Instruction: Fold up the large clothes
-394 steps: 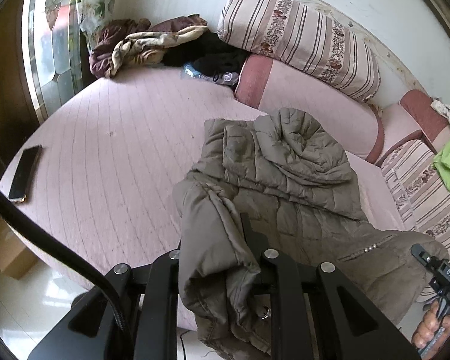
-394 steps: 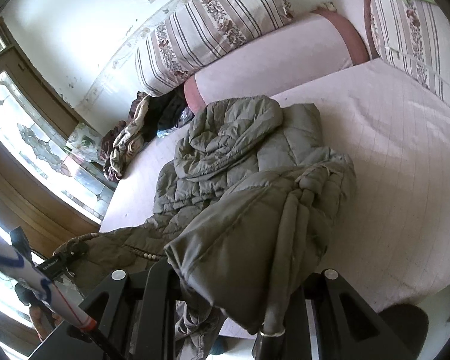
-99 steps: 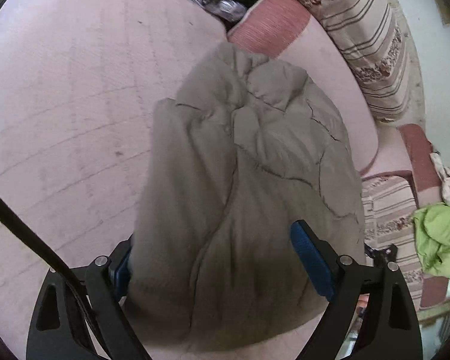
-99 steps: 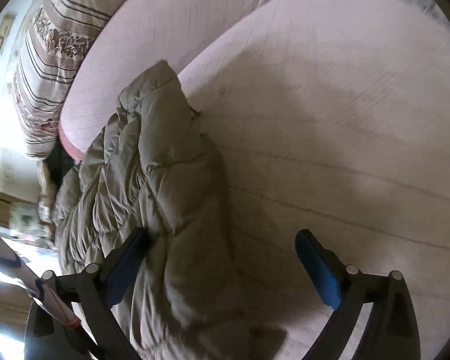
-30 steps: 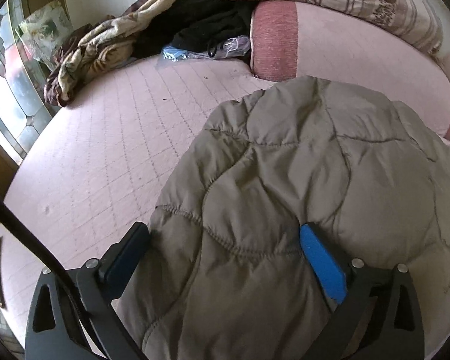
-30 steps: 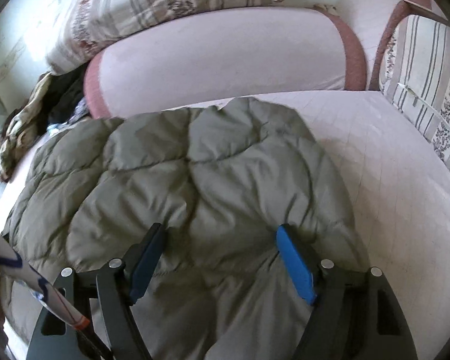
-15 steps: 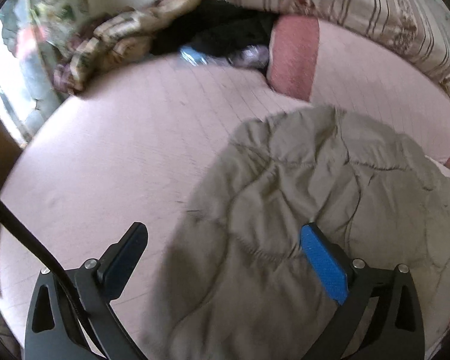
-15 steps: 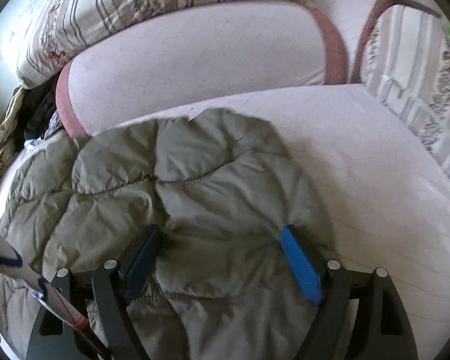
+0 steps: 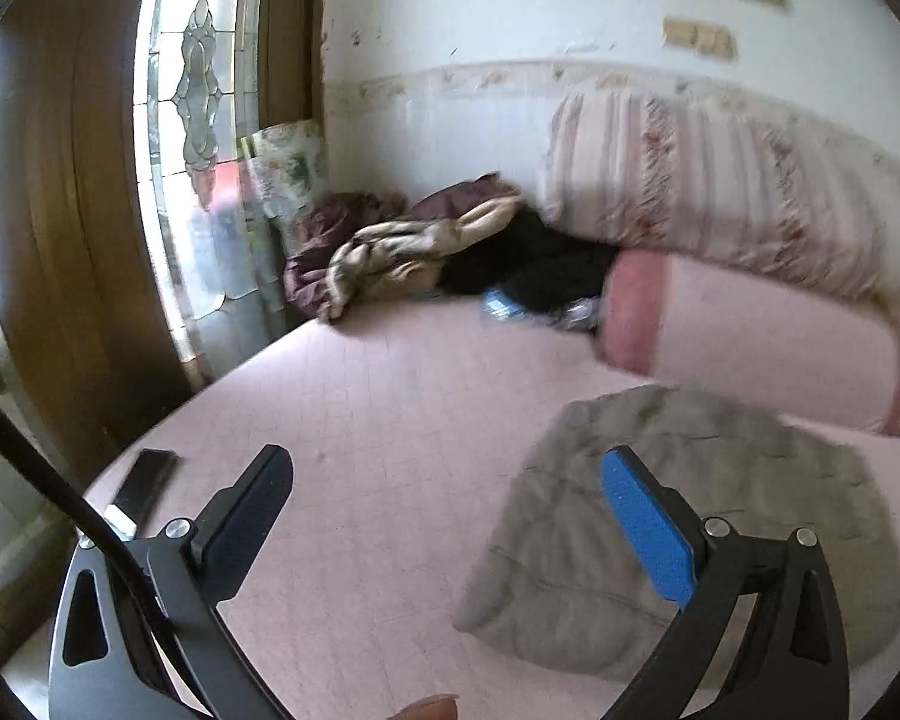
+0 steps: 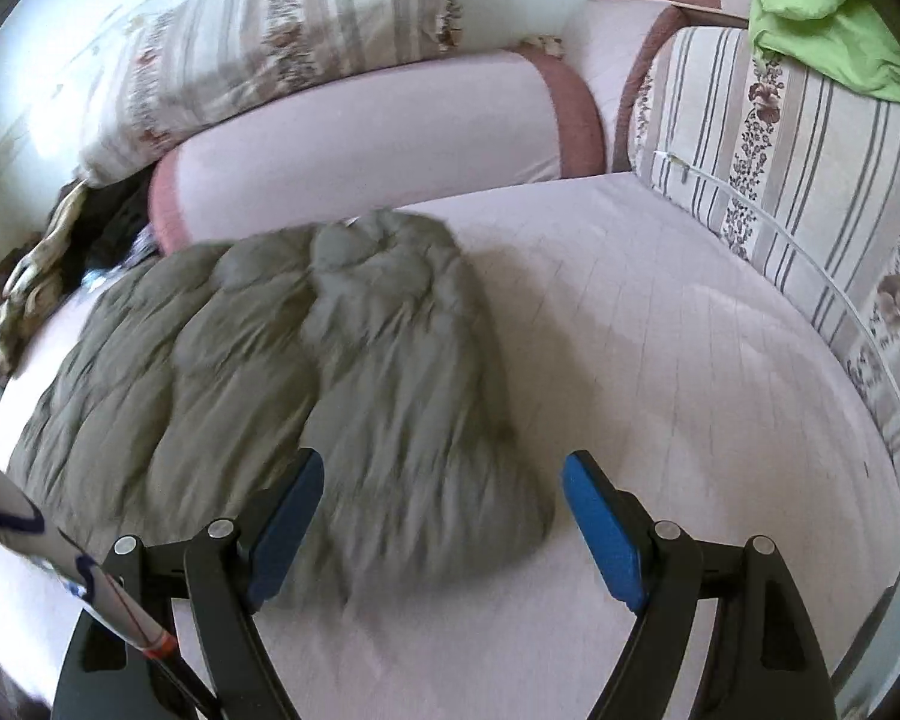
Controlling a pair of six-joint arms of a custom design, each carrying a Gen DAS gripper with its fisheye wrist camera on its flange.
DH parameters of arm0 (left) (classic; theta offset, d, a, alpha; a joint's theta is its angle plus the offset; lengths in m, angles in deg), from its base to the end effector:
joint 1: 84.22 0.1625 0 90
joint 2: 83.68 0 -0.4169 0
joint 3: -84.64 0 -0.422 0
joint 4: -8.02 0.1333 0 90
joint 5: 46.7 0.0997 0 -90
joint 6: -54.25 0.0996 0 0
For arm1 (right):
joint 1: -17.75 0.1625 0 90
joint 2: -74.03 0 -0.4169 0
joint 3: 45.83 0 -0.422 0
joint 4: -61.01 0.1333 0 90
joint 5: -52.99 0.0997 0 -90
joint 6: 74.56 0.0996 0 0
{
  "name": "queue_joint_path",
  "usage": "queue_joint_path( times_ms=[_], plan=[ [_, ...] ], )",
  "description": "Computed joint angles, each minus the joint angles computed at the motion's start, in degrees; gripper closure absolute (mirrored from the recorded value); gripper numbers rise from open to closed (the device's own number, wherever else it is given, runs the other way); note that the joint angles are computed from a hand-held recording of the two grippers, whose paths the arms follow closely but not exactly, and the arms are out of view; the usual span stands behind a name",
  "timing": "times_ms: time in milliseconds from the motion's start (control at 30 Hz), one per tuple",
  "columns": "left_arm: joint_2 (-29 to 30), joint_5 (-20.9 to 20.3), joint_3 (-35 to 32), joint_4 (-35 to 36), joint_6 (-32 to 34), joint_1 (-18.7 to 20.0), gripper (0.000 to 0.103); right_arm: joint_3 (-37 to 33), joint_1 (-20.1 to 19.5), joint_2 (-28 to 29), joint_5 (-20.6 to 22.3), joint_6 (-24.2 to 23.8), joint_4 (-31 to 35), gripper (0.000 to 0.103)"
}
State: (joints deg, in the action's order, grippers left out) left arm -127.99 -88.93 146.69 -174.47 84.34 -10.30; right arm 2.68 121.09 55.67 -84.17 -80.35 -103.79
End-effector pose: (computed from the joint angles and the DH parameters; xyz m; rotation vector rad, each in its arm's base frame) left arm -0.0202 -0.8175 0.4037 0.1497 1.9465 -1.3022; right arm 0.2615 -0.8415 0.1037 -0.0233 -2.2349 0.9646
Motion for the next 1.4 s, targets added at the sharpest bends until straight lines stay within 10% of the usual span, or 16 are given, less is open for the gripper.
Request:
queue_joint_path(
  times_ms=[300,567,900,1400],
  plan=[
    [-11.7,-9.3,20.2,-7.4,-0.6,-3.5,0.0,17.8,4.4,-6.5,2.3,8.1,-6.8,0.018],
    [-20.4,-19.2,29.9,6.3,-8.5,-3.5,0.0,20.6,8.4,-5.6,-2.0,4.5,-15.1,0.018],
    [-19.1,-6.3,36.5,8.0,-5.3,-5.7,0.0,23.4,9.6,-5.7,-7.3,4.1,-15.2,0.017],
    [-19.8,-1.4,38.7,18.6,-14.9,-5.3,0.0,28.3,10.2,-7.4,-11.4,9.2,-9.4,0.017]
  ],
)
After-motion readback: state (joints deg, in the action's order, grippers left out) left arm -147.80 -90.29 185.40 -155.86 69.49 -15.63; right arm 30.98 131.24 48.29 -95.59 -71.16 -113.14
